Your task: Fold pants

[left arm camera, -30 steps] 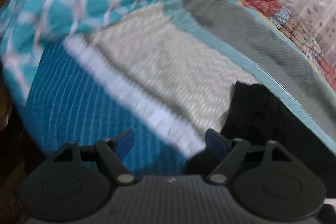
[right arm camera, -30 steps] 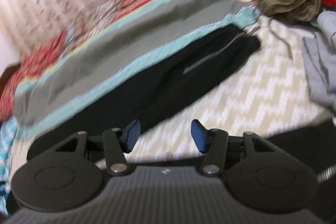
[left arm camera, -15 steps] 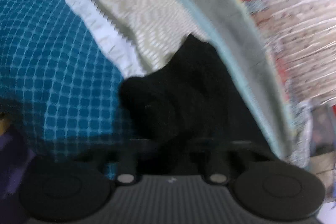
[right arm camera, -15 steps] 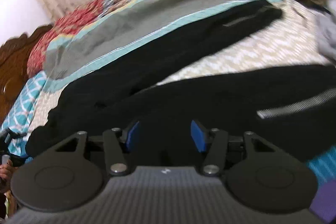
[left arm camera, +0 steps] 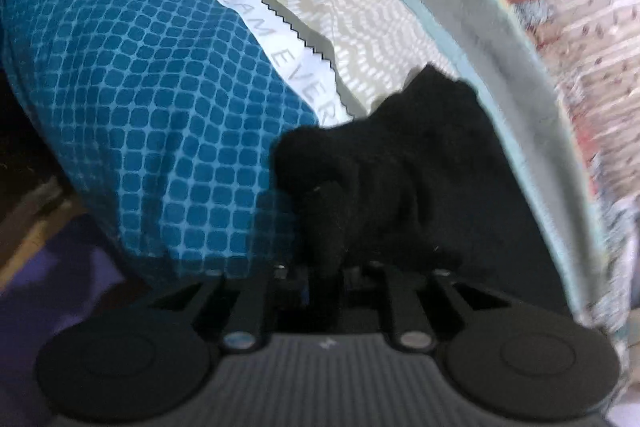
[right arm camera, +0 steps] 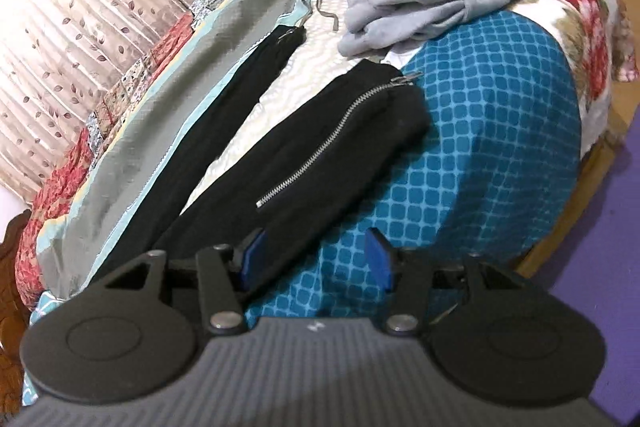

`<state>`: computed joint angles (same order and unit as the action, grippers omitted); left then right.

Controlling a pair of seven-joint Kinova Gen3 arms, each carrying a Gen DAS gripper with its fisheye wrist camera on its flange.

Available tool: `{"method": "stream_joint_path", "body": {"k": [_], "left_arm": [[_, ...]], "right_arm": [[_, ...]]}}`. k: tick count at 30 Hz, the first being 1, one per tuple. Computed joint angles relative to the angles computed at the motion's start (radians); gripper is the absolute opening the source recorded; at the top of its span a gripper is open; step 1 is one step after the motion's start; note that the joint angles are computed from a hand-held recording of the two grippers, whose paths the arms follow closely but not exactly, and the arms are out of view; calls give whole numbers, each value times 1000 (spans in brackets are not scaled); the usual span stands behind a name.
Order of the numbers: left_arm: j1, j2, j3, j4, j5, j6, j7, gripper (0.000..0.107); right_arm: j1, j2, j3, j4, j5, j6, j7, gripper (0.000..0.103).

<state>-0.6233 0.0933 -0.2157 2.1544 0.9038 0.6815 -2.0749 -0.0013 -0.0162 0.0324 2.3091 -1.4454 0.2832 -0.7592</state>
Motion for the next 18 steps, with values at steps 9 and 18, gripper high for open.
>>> {"method": "stream_joint_path", "body": {"k": [9, 18], "left_arm": [[232, -98, -347, -128, -49, 149, 13, 45], [412, 246, -133, -545, -300, -187, -27, 52]], "right_arm": [[-14, 92, -48, -131, 49, 25, 29, 57], [-264, 295, 179, -442, 332, 51, -256, 56]]}}
